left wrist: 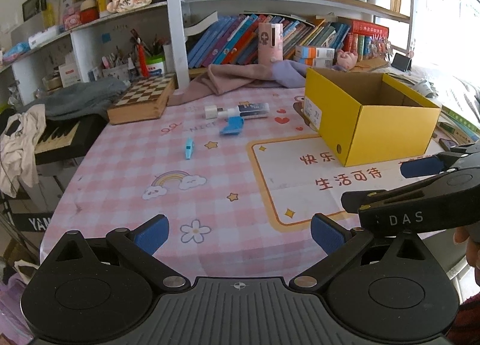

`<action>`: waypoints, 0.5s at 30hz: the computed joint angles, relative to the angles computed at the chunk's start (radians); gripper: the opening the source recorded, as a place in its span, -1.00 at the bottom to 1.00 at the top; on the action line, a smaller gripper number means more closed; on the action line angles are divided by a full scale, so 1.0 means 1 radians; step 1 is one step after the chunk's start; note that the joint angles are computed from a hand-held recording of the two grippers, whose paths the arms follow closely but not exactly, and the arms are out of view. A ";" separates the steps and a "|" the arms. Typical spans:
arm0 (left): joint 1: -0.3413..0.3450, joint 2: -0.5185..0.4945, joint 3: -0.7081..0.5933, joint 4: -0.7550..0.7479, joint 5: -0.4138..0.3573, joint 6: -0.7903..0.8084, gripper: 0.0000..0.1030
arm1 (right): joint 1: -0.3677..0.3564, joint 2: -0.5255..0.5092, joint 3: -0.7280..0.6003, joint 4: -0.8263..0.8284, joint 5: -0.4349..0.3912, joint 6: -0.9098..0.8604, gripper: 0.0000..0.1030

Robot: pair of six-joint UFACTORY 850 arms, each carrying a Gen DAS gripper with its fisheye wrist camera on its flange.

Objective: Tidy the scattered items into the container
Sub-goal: 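Withdraw both tools from the box toward the remaining items, then close the left tool on the small blue clip while the right tool grasps the blue plastic bag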

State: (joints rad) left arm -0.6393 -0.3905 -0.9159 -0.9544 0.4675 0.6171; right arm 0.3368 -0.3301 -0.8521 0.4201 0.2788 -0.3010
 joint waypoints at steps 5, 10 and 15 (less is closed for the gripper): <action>0.026 -0.031 -0.040 -0.014 -0.018 0.007 0.98 | -0.007 -0.045 -0.058 -0.030 -0.015 0.005 0.77; 0.055 -0.067 -0.090 -0.004 -0.037 -0.005 0.98 | -0.021 -0.096 -0.132 -0.087 -0.039 0.027 0.77; 0.079 -0.106 -0.142 0.002 -0.047 -0.017 0.98 | -0.034 -0.146 -0.204 -0.143 -0.063 0.044 0.76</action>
